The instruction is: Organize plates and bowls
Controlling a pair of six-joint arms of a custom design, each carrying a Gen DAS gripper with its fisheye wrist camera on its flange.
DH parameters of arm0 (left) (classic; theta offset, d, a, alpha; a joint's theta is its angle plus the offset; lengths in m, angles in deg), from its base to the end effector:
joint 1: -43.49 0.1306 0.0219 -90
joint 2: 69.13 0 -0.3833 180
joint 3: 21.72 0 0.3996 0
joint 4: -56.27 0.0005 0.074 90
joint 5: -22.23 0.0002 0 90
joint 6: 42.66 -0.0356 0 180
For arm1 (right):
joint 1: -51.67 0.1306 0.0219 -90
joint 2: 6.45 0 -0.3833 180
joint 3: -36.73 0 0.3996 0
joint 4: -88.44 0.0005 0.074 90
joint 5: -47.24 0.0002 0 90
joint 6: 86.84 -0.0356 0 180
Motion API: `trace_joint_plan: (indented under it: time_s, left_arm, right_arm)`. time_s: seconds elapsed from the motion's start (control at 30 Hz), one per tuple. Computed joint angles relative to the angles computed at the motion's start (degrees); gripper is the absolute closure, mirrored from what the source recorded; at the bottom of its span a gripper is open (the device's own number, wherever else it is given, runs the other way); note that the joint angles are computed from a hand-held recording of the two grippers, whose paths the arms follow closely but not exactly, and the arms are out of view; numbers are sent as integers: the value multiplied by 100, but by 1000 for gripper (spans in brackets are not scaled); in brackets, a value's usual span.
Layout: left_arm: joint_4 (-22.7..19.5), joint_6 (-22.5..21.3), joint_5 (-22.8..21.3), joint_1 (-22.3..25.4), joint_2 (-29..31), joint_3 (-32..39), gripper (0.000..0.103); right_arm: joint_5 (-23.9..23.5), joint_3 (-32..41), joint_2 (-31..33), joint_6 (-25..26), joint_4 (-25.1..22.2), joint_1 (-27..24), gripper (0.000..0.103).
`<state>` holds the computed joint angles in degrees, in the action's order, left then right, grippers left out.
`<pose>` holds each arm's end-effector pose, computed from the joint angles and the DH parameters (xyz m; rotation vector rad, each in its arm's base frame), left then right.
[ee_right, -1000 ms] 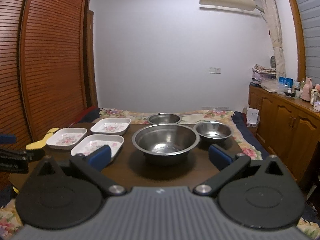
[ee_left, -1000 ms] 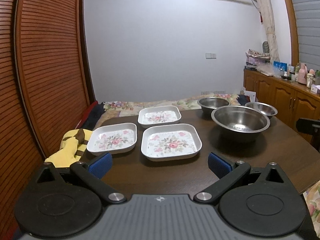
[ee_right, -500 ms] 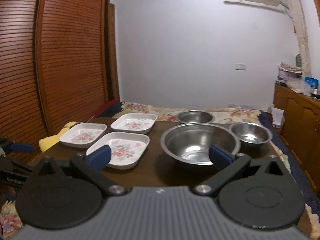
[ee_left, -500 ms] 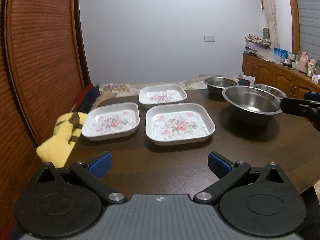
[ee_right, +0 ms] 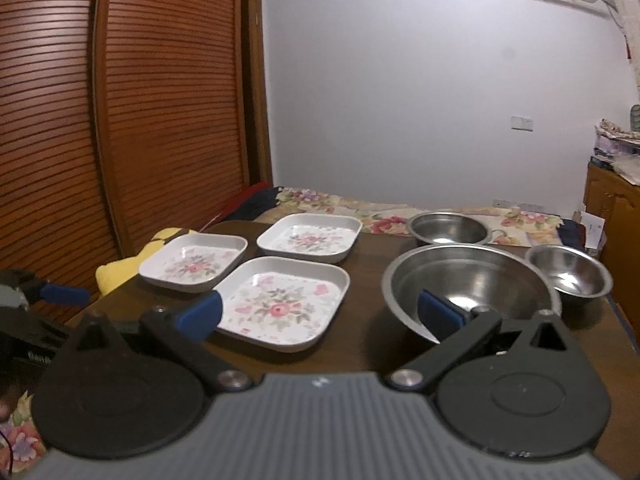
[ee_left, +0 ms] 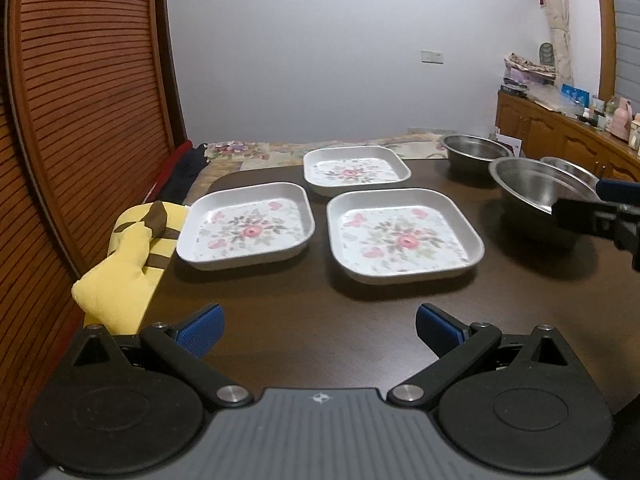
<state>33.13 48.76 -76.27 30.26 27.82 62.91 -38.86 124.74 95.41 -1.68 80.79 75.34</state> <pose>0.5341 -0.1207 0.3623 0.1412 2.1774 0.0174 0.5420 0.2344 0.3697 -0.2749 1.9348 0.2631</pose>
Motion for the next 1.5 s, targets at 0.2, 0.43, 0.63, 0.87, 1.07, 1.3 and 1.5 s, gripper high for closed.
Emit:
trace_joint_plan:
  time_s: [0.2, 0.43, 0.63, 0.87, 1.07, 1.3, 1.5]
  left_arm:
    - [-75, -15, 303, 269, 233, 347, 0]
    - [-69, -211, 562, 373, 547, 735, 0]
    - [-162, -258, 1110, 445, 849, 1066, 11]
    - [-269, -151, 1689, 504, 1156, 1371, 34]
    - [-297, 24, 1975, 528, 1360, 1558, 44]
    - [-538, 54, 1899, 506, 1595, 1831, 64]
    - [-685, 79, 1760, 490, 1705, 1951, 83]
  right_arm:
    - [-116, 409, 328, -33, -295, 40, 0]
    - [-134, 797, 659, -39, -636, 79, 12]
    - [-101, 1118, 926, -115, -913, 81, 17]
    - [-64, 1396, 1148, -132, -1144, 85, 29]
    - [19, 1531, 1287, -201, -1302, 77, 35]
    - [-77, 1715, 1441, -352, -1499, 41, 44]
    - [-33, 1790, 1510, -358, -1559, 53, 49]
